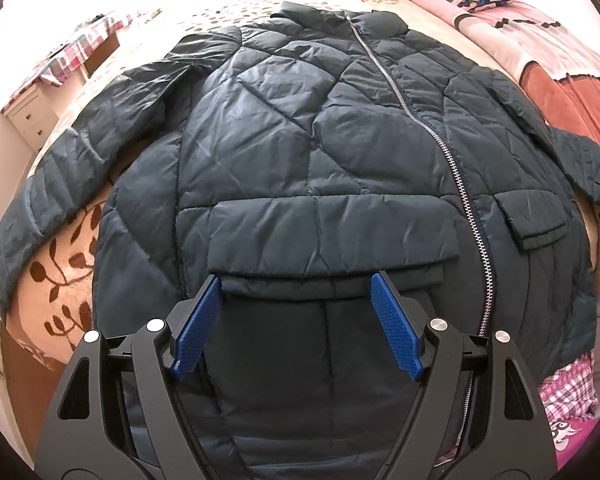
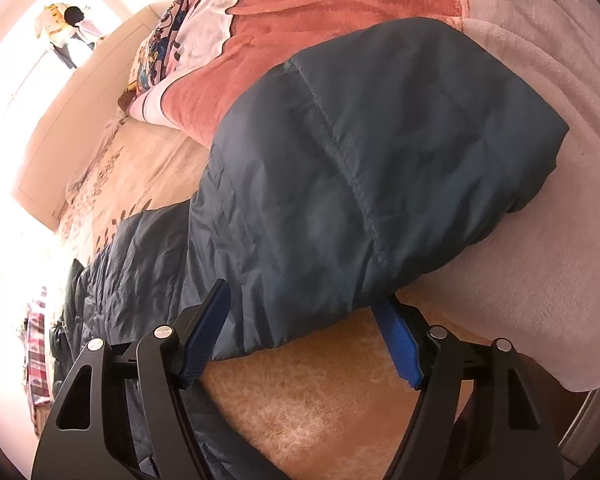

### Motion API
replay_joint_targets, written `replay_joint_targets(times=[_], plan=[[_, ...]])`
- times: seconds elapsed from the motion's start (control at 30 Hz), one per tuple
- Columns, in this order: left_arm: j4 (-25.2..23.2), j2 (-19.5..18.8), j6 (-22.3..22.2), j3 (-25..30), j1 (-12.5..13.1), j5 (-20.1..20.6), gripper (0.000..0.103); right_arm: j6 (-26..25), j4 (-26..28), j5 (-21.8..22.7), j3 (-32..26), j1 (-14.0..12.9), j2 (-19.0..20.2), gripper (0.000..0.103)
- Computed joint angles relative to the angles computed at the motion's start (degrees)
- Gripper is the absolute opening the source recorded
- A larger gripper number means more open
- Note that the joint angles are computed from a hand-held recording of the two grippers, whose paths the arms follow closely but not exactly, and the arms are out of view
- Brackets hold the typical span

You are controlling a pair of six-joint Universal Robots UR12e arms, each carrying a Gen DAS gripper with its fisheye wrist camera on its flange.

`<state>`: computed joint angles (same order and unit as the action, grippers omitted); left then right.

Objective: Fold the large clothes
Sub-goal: 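Move the right gripper onto the jacket sleeve and close on it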

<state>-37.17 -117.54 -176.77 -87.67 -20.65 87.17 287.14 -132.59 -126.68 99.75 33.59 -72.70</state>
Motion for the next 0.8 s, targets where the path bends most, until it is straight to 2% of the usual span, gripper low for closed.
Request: replay_joint_targets(times=[0.8], plan=[[-0.1,0.0,0.1,0.0,0.0,0.0,0.076,0.3,1.1,-0.2,-0.1,0.1,-0.2,0.072]])
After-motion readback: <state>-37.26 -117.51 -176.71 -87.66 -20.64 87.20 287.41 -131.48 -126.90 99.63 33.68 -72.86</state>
